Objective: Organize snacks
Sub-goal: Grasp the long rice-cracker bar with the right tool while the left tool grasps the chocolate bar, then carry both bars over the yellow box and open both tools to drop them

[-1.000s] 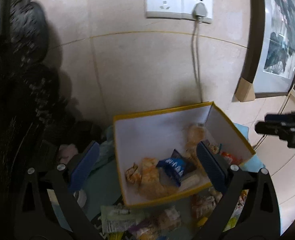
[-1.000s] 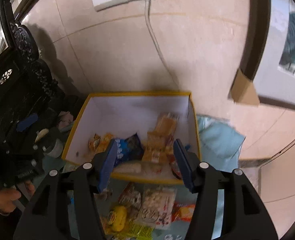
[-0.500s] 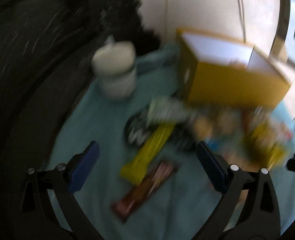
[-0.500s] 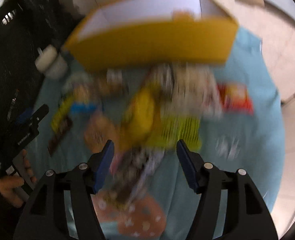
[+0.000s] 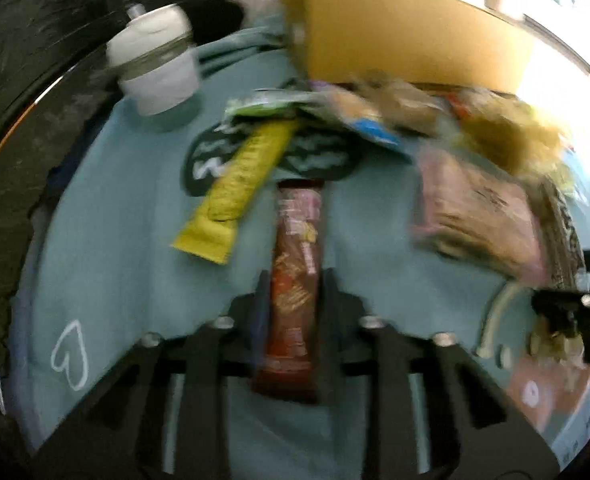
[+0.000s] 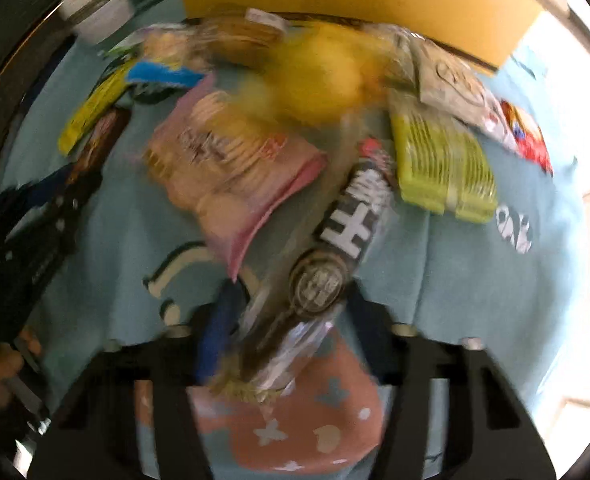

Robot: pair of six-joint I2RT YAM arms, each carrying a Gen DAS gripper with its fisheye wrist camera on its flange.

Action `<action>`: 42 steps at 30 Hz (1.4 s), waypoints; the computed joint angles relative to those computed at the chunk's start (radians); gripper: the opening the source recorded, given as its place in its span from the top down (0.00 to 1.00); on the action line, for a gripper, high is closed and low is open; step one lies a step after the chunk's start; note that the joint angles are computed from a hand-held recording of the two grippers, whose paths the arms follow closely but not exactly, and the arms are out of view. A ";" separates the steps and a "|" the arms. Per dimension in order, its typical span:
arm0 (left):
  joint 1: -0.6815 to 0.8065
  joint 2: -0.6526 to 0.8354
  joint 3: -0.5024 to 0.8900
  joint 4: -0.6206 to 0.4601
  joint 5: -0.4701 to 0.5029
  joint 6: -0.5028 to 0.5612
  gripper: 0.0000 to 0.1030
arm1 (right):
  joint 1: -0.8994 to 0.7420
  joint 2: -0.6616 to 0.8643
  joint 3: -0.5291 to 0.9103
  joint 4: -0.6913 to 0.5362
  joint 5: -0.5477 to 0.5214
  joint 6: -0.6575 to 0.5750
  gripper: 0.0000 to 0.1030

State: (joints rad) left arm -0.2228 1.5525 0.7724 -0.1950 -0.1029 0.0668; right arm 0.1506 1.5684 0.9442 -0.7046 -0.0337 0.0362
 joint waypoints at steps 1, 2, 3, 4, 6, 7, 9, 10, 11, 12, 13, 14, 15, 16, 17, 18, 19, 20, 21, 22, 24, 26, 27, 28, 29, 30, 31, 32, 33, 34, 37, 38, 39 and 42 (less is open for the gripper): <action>-0.010 -0.006 -0.011 0.002 0.002 -0.002 0.77 | -0.006 -0.013 -0.008 -0.004 -0.005 -0.027 0.62; -0.012 -0.013 -0.018 -0.001 0.011 -0.003 0.77 | -0.012 -0.021 -0.010 -0.014 -0.009 -0.042 0.63; -0.020 -0.023 -0.029 -0.005 0.032 -0.004 0.77 | -0.021 -0.030 -0.013 -0.023 -0.019 -0.052 0.66; -0.034 -0.034 -0.041 -0.008 0.046 -0.001 0.77 | -0.040 -0.050 -0.022 -0.033 -0.026 -0.064 0.68; -0.064 -0.062 -0.061 -0.016 0.057 0.010 0.77 | -0.076 -0.080 -0.039 -0.046 -0.040 -0.093 0.69; -0.077 -0.073 -0.068 -0.020 0.058 0.014 0.77 | -0.086 -0.088 -0.042 -0.052 -0.042 -0.103 0.70; -0.089 -0.078 -0.060 -0.038 0.061 0.009 0.77 | -0.119 -0.114 -0.048 -0.071 -0.051 -0.127 0.71; -0.079 -0.075 -0.041 -0.053 0.066 0.015 0.77 | -0.137 -0.132 -0.056 -0.078 -0.056 -0.142 0.71; -0.074 -0.077 -0.035 -0.057 0.070 0.015 0.77 | -0.146 -0.140 -0.054 -0.085 -0.060 -0.148 0.71; -0.069 -0.085 -0.031 -0.061 0.077 0.010 0.77 | -0.157 -0.152 -0.055 -0.091 -0.065 -0.155 0.72; -0.065 -0.096 -0.026 -0.068 0.084 0.002 0.77 | -0.168 -0.167 -0.052 -0.101 -0.072 -0.164 0.72; -0.065 -0.110 -0.022 -0.075 0.087 -0.007 0.77 | -0.177 -0.181 -0.044 -0.112 -0.080 -0.170 0.72; -0.067 -0.126 -0.020 -0.082 0.092 -0.015 0.77 | -0.179 -0.187 -0.032 -0.119 -0.084 -0.171 0.72; -0.085 -0.168 -0.025 -0.109 0.085 -0.032 0.77 | -0.189 -0.211 -0.029 -0.129 -0.091 -0.180 0.72; -0.102 -0.197 -0.025 -0.127 0.079 -0.045 0.77 | -0.199 -0.227 -0.021 -0.138 -0.099 -0.186 0.72; -0.111 -0.215 -0.019 -0.137 0.082 -0.049 0.77 | -0.207 -0.239 -0.017 -0.145 -0.107 -0.188 0.72; -0.119 -0.232 -0.011 -0.147 0.084 -0.054 0.77 | -0.226 -0.255 -0.006 -0.158 -0.120 -0.196 0.72; -0.122 -0.241 -0.003 -0.154 0.085 -0.056 0.77 | -0.242 -0.268 0.004 -0.169 -0.130 -0.206 0.72; -0.127 -0.255 0.014 -0.169 0.087 -0.063 0.77 | -0.256 -0.283 0.011 -0.180 -0.140 -0.212 0.72; -0.131 -0.266 0.032 -0.182 0.088 -0.071 0.77 | -0.277 -0.298 0.028 -0.194 -0.156 -0.218 0.72; -0.132 -0.274 0.069 -0.203 0.095 -0.085 0.77 | -0.308 -0.340 0.041 -0.230 -0.179 -0.228 0.72; -0.142 -0.276 0.112 -0.232 0.093 -0.107 0.77 | -0.294 -0.354 0.075 -0.240 -0.187 -0.193 0.72; -0.143 -0.278 0.140 -0.252 0.095 -0.120 0.77 | -0.307 -0.362 0.099 -0.255 -0.201 -0.194 0.72; -0.147 -0.273 0.168 -0.270 0.094 -0.129 0.77 | -0.315 -0.368 0.114 -0.267 -0.210 -0.195 0.72; -0.151 -0.272 0.183 -0.279 0.093 -0.135 0.77 | -0.319 -0.378 0.132 -0.282 -0.218 -0.194 0.72; -0.158 -0.269 0.211 -0.294 0.088 -0.142 0.77 | -0.327 -0.383 0.157 -0.297 -0.231 -0.196 0.72; -0.157 -0.269 0.222 -0.299 0.090 -0.140 0.77 | -0.325 -0.391 0.169 -0.305 -0.236 -0.193 0.72; -0.165 -0.268 0.243 -0.311 0.086 -0.143 0.77 | -0.330 -0.393 0.183 -0.309 -0.243 -0.195 0.72; -0.167 -0.267 0.255 -0.315 0.087 -0.144 0.77 | -0.332 -0.389 0.196 -0.307 -0.251 -0.196 0.72; -0.173 -0.268 0.268 -0.320 0.084 -0.145 0.77 | -0.339 -0.390 0.220 -0.320 -0.264 -0.199 0.72; -0.187 -0.270 0.305 -0.338 0.081 -0.155 0.77 | -0.340 -0.380 0.269 -0.331 -0.278 -0.196 0.72; -0.189 -0.268 0.323 -0.347 0.082 -0.161 0.77 | -0.345 -0.379 0.289 -0.339 -0.286 -0.196 0.72; -0.188 -0.268 0.335 -0.355 0.084 -0.162 0.77 | -0.344 -0.381 0.299 -0.345 -0.288 -0.193 0.72; -0.192 -0.260 0.369 -0.365 0.082 -0.162 0.77 | -0.355 -0.368 0.352 -0.360 -0.305 -0.195 0.72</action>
State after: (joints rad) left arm -0.4146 1.2927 1.1416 -0.5599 -0.0209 -0.0950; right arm -0.2048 1.2009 1.2964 -1.0650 -0.3387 -0.1586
